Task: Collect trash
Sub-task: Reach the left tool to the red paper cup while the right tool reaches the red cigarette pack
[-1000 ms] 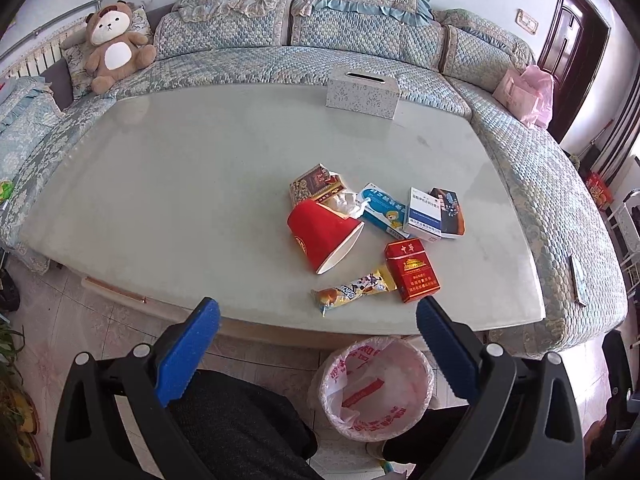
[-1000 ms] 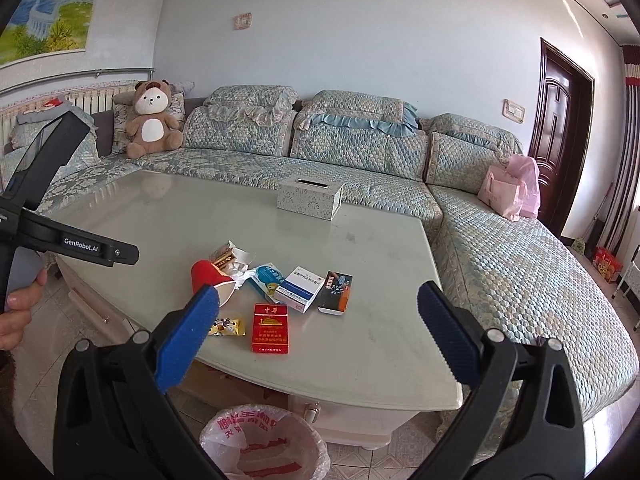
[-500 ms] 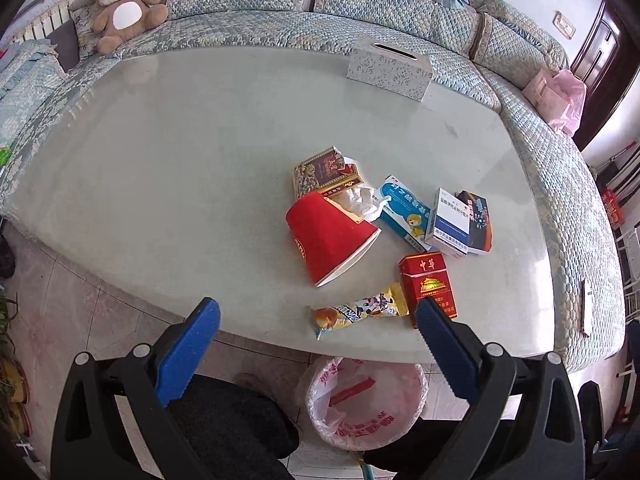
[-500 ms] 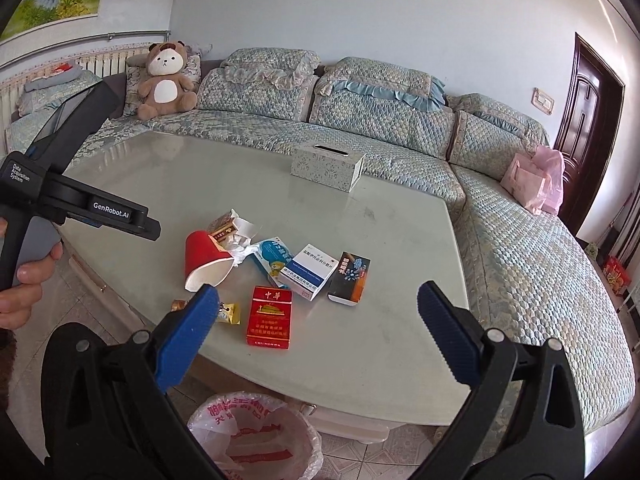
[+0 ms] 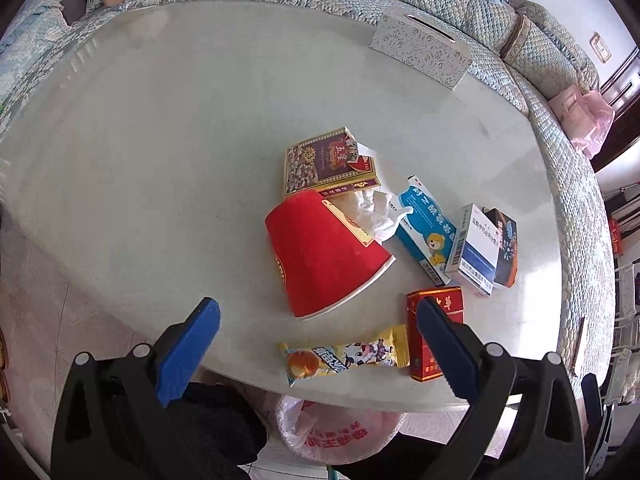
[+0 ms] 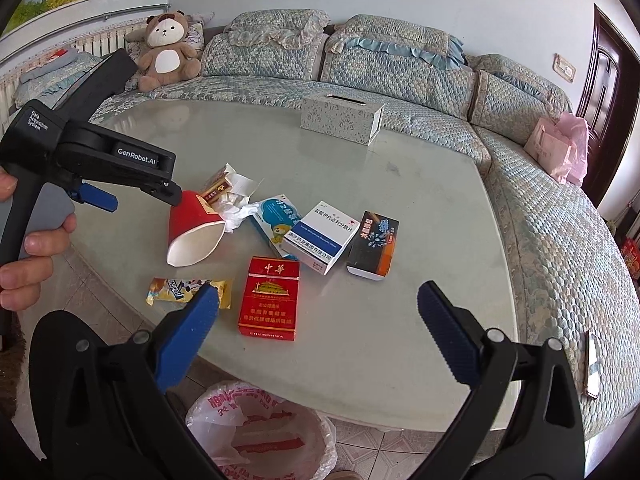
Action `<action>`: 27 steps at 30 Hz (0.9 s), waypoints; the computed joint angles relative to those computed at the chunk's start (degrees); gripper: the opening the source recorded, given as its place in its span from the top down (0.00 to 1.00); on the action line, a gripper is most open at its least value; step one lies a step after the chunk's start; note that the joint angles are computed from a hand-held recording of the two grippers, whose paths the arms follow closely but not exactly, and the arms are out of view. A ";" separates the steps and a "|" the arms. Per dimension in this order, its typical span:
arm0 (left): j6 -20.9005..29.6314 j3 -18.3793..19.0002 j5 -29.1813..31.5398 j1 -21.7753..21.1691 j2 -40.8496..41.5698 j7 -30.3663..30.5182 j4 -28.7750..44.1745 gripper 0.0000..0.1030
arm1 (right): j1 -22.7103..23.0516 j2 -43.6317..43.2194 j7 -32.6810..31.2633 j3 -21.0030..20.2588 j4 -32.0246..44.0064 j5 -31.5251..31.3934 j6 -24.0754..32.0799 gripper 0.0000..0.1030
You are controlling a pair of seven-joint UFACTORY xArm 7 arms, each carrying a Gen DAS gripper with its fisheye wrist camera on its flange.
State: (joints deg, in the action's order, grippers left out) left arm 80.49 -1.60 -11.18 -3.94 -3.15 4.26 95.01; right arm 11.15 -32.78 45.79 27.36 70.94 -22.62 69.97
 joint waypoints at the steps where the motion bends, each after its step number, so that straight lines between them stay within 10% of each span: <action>1: -0.35 -0.10 0.10 -0.05 0.61 -0.65 0.10 0.06 | 0.21 0.05 0.00 -0.24 -0.82 0.15 -0.80 0.06; 27: -2.92 -1.35 0.00 -0.87 10.19 -7.88 2.65 0.06 | 4.01 3.83 0.25 -6.65 -12.67 5.50 -13.75 0.06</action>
State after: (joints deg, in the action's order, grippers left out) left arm 77.57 -2.95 -11.18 -4.81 7.04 -3.62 97.66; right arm 15.16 -28.95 46.03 20.71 58.27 -17.12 56.23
